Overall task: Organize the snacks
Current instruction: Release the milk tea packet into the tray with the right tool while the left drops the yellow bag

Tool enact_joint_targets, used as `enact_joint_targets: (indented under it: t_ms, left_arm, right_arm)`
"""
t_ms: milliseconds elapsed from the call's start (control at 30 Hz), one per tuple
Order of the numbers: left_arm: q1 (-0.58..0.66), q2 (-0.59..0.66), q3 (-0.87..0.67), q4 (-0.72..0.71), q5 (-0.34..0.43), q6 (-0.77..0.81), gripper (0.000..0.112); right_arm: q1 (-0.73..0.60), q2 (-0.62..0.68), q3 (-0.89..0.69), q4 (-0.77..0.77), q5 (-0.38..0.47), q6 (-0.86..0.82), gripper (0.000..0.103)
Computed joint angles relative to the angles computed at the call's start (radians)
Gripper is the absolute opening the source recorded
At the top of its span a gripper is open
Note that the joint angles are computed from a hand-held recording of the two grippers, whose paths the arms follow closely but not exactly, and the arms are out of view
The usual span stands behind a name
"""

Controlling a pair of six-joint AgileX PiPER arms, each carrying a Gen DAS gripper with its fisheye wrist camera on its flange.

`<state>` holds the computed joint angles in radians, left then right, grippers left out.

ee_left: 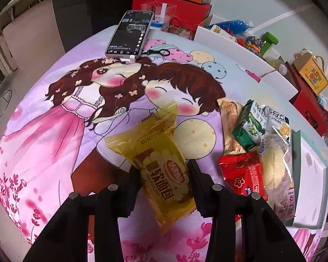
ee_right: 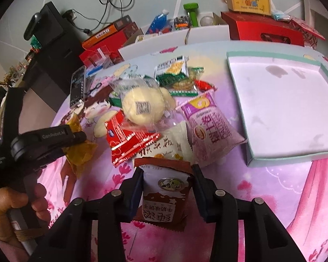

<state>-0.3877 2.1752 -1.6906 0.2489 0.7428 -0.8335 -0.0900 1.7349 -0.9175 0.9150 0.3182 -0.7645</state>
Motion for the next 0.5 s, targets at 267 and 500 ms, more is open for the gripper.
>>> enact_joint_targets:
  t_ms: [267,500]
  left_arm:
    - [-0.03,-0.039,0.007,0.07,-0.017,-0.035,0.044]
    - [-0.07,-0.038,-0.053,0.13,0.011,-0.032,0.044]
  right_arm:
    - [-0.032,-0.074,-0.002,0.043,0.005,-0.029,0.045]
    - [-0.093,-0.075,-0.087,-0.038,0.023,0.067,0.045]
